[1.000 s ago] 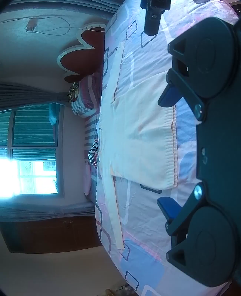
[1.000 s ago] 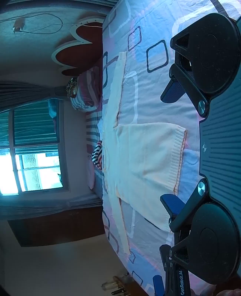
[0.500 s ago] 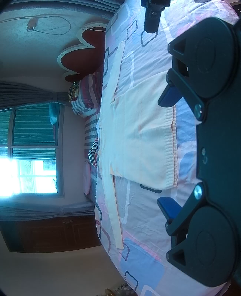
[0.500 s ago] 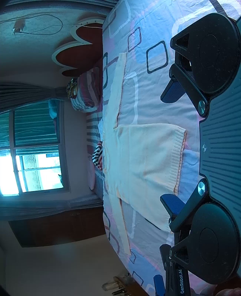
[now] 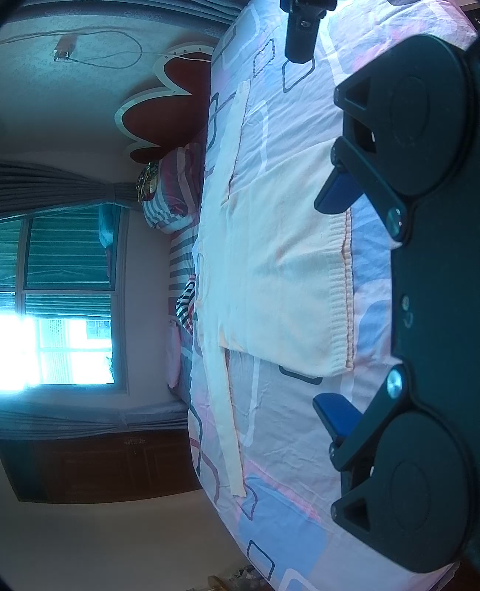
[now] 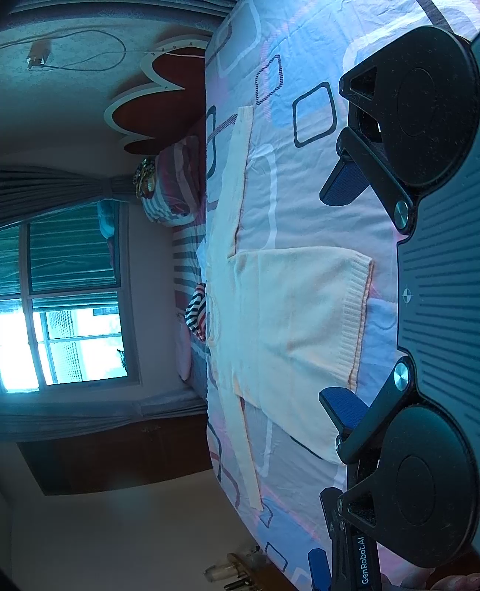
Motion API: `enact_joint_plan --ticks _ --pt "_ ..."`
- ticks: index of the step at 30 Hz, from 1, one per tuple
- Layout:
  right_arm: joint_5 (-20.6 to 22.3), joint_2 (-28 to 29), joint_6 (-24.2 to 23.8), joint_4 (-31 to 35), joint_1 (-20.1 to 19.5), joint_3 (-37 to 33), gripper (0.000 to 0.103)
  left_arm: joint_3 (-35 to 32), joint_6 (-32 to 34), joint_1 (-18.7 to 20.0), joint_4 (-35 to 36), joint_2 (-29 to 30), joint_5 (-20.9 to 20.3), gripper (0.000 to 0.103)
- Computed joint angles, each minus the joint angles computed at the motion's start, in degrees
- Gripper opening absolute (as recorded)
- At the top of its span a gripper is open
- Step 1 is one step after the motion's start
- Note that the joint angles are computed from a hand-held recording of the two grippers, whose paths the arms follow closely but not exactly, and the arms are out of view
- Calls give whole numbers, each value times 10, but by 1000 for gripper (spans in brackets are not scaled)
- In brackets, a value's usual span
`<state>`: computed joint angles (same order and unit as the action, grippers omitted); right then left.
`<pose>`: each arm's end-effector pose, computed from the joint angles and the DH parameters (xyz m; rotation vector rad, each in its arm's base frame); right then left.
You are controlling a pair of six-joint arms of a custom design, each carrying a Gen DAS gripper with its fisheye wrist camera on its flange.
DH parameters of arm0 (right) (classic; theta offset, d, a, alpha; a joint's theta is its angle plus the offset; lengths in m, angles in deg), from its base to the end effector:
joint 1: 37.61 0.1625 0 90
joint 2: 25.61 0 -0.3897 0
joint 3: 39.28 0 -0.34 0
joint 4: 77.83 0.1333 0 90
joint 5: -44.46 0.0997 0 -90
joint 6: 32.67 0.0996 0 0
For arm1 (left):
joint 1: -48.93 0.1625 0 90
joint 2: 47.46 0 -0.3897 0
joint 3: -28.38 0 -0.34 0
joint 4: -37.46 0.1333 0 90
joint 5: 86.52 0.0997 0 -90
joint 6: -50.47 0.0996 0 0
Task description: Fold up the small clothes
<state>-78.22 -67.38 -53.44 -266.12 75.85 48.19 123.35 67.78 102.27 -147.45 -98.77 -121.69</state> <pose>0.3338 -0.5694 0.2070 0.5698 -2.3071 1.1780 -0.1840 -0.6069 0.2738 0.4823 2.0869 -1.1640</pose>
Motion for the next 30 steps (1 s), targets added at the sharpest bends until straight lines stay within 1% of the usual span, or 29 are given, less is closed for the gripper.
enact_joint_plan --ticks 30 --pt "1 -3 0 -2 1 2 103 1 8 2 -14 3 -1 102"
